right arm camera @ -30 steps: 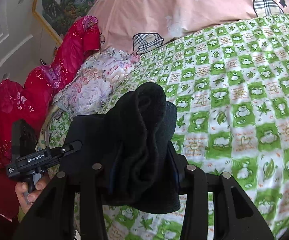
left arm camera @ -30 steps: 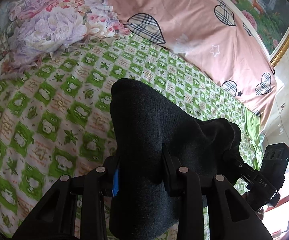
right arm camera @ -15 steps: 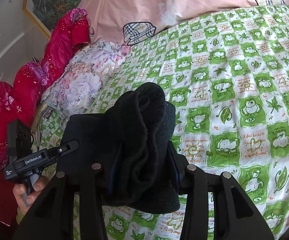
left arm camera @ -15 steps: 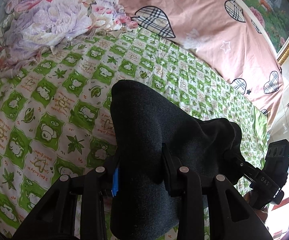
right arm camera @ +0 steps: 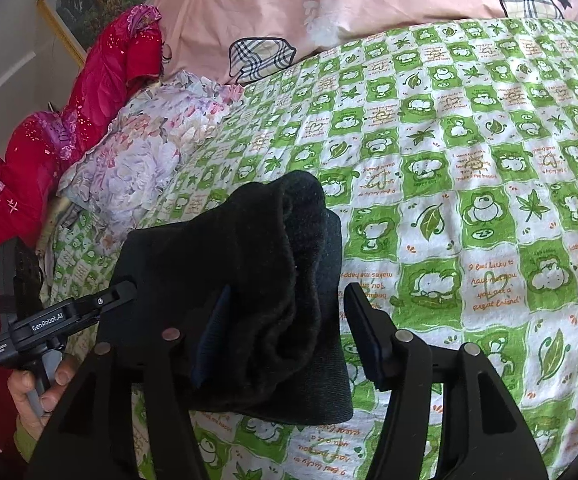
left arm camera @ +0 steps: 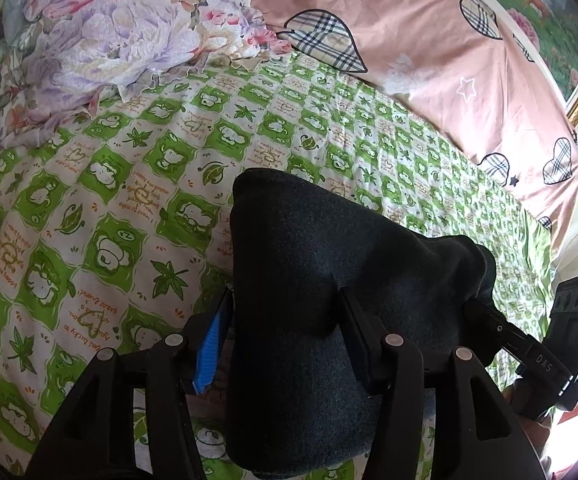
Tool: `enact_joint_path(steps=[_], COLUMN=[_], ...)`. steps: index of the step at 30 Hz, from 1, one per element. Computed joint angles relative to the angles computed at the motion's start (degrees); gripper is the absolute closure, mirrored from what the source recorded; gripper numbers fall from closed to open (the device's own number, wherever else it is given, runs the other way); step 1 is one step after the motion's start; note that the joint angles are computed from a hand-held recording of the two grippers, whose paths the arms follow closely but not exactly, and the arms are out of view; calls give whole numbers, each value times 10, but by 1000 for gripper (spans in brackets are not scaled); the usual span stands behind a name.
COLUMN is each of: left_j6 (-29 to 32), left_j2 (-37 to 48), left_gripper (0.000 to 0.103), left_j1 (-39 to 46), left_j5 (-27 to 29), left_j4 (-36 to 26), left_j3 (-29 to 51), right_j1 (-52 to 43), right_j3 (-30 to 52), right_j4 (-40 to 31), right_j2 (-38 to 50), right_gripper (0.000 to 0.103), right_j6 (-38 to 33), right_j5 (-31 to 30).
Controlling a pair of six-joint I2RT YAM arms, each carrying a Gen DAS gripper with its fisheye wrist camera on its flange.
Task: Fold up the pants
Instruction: 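Lower the folded navy bundle onto the sheet with both grippers, then open both grippers and withdraw them from the folded pants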
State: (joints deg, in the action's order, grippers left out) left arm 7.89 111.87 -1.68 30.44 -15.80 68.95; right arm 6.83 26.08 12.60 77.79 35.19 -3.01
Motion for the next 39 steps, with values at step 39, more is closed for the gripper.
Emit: enact_joint_path(steps=[39], left_j6=[15], left_j2=[-196], left_gripper=[22], left_j1=[23], left_j5=[-51], left_j4=[102], left_j3=[-237], right_j1=[156], right_j3=[-37], right_j4=[-140], right_j2=[-184], right_gripper=[7], right_j6=[5], right_j5=[176])
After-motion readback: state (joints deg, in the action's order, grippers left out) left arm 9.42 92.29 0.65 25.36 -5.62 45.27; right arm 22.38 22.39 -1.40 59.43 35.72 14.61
